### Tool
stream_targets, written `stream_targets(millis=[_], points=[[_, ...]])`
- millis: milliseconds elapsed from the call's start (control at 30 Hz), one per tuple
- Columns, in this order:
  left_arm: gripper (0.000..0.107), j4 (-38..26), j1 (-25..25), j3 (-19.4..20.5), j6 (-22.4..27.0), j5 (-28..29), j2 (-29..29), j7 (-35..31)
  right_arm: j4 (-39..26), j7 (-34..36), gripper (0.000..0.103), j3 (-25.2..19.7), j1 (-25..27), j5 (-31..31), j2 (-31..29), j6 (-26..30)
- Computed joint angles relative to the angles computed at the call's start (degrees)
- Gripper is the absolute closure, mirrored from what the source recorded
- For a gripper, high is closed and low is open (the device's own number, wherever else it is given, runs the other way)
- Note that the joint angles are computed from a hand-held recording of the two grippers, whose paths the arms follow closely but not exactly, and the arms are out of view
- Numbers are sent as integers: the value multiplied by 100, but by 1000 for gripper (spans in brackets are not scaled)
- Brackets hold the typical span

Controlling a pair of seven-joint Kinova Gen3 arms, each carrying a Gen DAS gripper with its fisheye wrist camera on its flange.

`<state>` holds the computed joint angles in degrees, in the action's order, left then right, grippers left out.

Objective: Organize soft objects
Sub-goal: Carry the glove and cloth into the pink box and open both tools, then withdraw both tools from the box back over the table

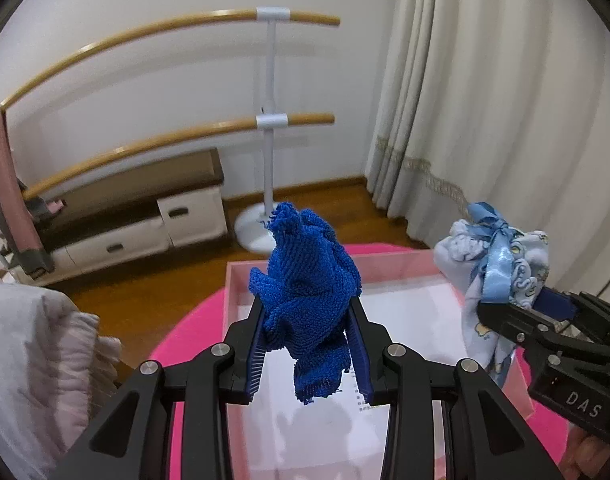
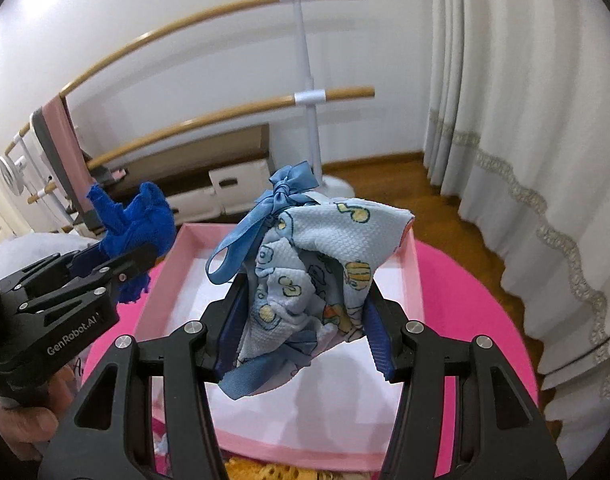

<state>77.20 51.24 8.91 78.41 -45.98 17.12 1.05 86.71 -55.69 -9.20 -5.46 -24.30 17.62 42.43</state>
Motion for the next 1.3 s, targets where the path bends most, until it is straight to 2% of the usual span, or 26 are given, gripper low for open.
stream_targets(millis=[167, 400, 467, 533, 600, 633, 667, 700, 733, 833, 1000, 1133, 1300], points=[[73, -261, -785, -194, -679, 556, 305, -874, -448, -435, 52, 123, -229, 361, 450, 254], [68, -882, -1279, -539, -980, 1126, 813, -1800, -886, -814, 49, 134, -315, 703, 911, 519], [61, -981, -1303, -631, -989, 1237, 887, -1943, -953, -883, 45, 115, -311, 737, 994, 538], [38, -998, -1276, -725, -1012, 1273, 903, -1958, -980, -901, 40, 81, -259, 721, 1044, 564], [24, -921, -1116, -859, -992, 1099, 884, -1793, -900, -871, 32, 33, -167, 645, 1014, 445], [21, -941, -1080, -897, -955, 1012, 890, -1765, -857, -858, 20, 15, -131, 612, 984, 390], [20, -963, -1088, -900, -946, 993, 889, -1774, -833, -832, 4, -8, -85, 569, 962, 364], [16, -974, -1107, -906, -959, 981, 876, -1777, -787, -756, 0, -64, 10, 466, 924, 337], [12, -1008, -1110, -914, -940, 965, 874, -1766, -784, -727, 0, -76, 50, 420, 907, 353], [11, -1086, -1035, -973, -826, 777, 857, -1680, -683, -717, 0, -41, 95, 378, 753, 342], [5, -1110, -586, -1018, -363, 185, 783, -1295, -270, -361, 0, -113, 362, 4, 261, 184], [5, -946, -261, -922, -148, -275, 572, -909, 242, 135, 0, -117, 667, -615, -351, 57], [5, -833, 199, -700, 357, -852, 453, -478, 1048, 904, 0, 160, 901, -1559, -1246, -71]])
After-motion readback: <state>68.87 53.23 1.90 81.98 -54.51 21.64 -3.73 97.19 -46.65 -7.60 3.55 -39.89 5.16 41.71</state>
